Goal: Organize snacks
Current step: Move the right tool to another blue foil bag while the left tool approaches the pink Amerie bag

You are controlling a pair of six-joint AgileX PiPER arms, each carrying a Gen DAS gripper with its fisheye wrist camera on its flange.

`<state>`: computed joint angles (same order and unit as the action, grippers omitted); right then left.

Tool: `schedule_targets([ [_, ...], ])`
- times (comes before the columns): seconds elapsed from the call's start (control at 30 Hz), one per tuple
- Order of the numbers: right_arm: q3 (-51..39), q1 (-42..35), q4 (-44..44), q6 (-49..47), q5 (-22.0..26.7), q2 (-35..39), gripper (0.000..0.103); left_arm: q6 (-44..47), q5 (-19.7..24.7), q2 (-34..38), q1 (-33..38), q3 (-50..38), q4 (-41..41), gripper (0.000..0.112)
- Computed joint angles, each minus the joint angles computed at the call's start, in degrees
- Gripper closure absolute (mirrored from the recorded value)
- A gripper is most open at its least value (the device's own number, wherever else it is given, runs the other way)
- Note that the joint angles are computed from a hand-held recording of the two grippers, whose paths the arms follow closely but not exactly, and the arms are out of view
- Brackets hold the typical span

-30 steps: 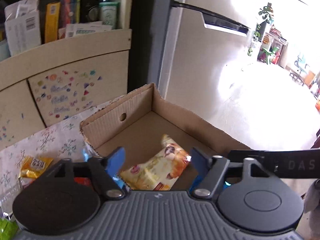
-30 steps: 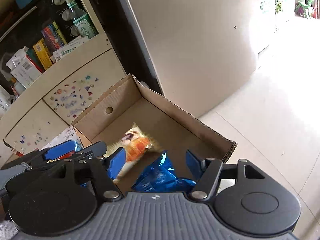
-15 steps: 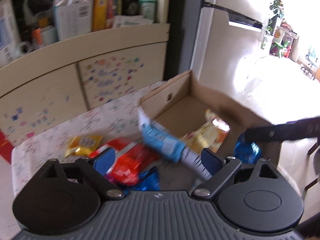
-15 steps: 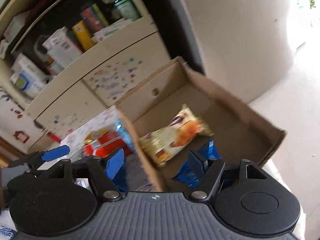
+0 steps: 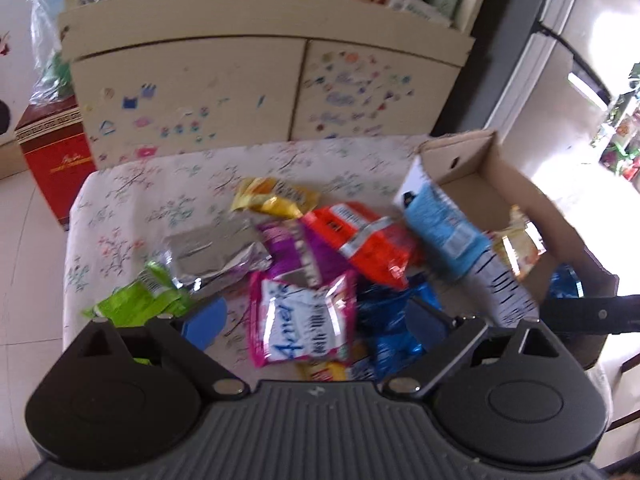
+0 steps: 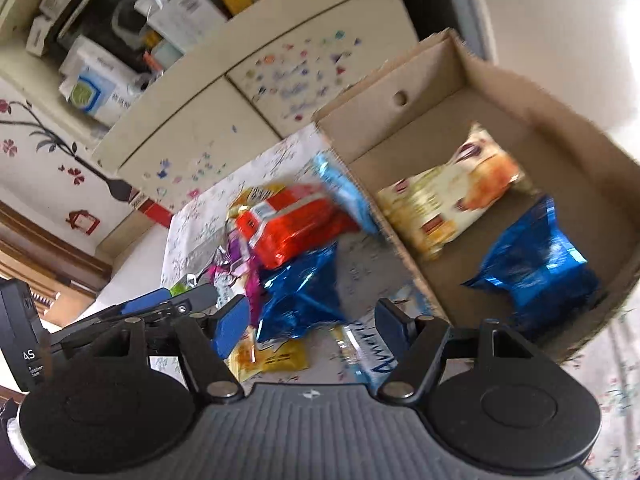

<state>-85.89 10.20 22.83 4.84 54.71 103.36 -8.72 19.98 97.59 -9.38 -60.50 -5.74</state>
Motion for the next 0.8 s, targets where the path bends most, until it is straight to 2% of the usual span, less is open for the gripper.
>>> schedule_targets([
  [0.13, -2.33, 3.37, -2.73, 1.9, -0.42, 2.65, 0.029, -5.64, -0.31, -0.65, -0.4, 0.53, 8.22, 0.016],
  [0.33, -6.53, 6.77, -6.57, 5.53, 0.39, 7.51, 0.03, -3.64, 1.19, 0.81, 2.0, -0.82, 6.84, 0.016],
  [0.5, -9.36, 8.73, -10.37, 8.66, 1.16, 10.78, 0.029, 2.9, 2.43, 3.03, 3.54, -2.46, 3.15, 0.016],
  [0.63, -11.94, 9.7, -11.99, 10.98, 2.43, 13.73, 0.029, 14.66, 4.03, 5.07, 5.09, -3.61, -5.24, 0.016],
  [0.8, -14.95, 10.63, -14.1, 11.65, 3.78, 16.85, 0.029, 20.76, 5.3, 6.14, 6.42, -4.03, -7.64, 0.016],
])
